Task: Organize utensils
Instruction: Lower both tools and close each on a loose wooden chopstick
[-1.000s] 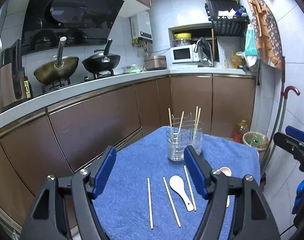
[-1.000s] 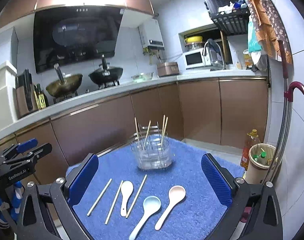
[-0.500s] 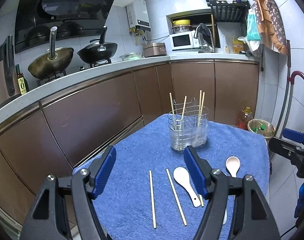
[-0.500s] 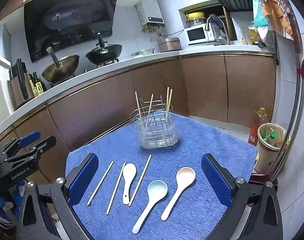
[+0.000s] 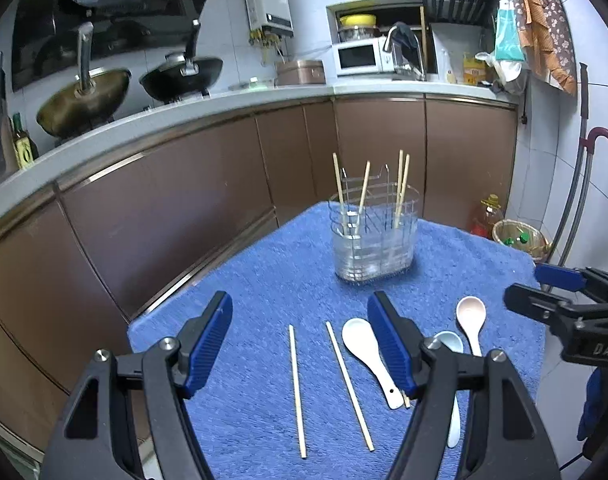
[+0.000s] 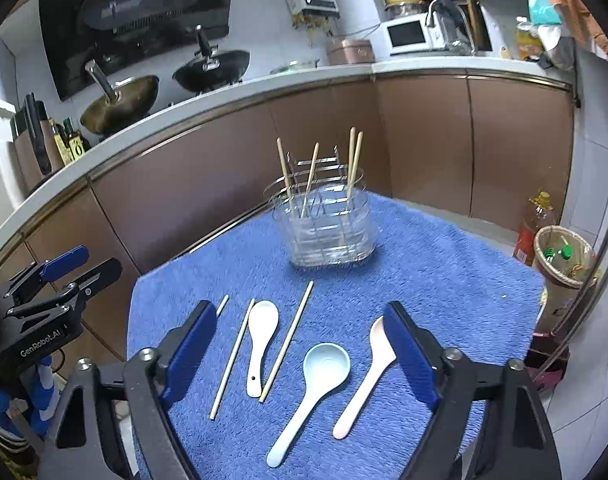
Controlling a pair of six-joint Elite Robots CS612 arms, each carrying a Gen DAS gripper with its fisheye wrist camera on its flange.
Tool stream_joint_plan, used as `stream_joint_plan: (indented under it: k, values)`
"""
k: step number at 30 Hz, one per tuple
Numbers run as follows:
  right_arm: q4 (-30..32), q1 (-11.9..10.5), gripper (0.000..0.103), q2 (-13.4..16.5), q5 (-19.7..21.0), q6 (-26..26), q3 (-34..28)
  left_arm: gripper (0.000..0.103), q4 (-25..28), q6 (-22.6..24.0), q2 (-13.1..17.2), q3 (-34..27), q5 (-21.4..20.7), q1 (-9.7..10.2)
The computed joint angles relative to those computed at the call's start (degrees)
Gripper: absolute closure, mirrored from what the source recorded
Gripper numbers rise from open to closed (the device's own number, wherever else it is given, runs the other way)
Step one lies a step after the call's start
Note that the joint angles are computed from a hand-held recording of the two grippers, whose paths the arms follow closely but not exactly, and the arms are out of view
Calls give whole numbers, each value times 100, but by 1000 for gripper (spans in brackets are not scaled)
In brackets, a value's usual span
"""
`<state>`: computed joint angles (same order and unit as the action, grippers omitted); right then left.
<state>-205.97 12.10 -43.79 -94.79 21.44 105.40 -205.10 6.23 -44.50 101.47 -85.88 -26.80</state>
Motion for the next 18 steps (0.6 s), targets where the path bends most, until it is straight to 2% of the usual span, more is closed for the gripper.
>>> stream_joint_plan:
  k: [3,5,7,8,12,14,16,18]
  values:
    - [359,-24,28,35,96,-103,-179,34,498,-194,34,-180,-340,101]
    - [688,-65,35,61,237,-161,-321,35,1044,-413,85,-420,-773,225]
    - [1056,-111,50,96,415,-209,-479,35,1786,-673,178,-766,-1380,382]
    - [1243,-138,52,116,513,-220,-562,35,2227,-773,253,-989,-1669,453]
    - [2172,-260,69,284,1036,-280,-1040,37,3396,-868,529,-1636,-2174,550]
    - [2605,-314,73,390,1310,-306,-1297,44,4017,-883,675,-1968,-2342,563]
    - [3008,-360,79,512,1516,-274,-1558,57,4733,-982,850,-2359,-2446,576]
    - [3300,-373,81,605,1554,-260,-1758,62,5197,-1031,993,-2647,-2492,581]
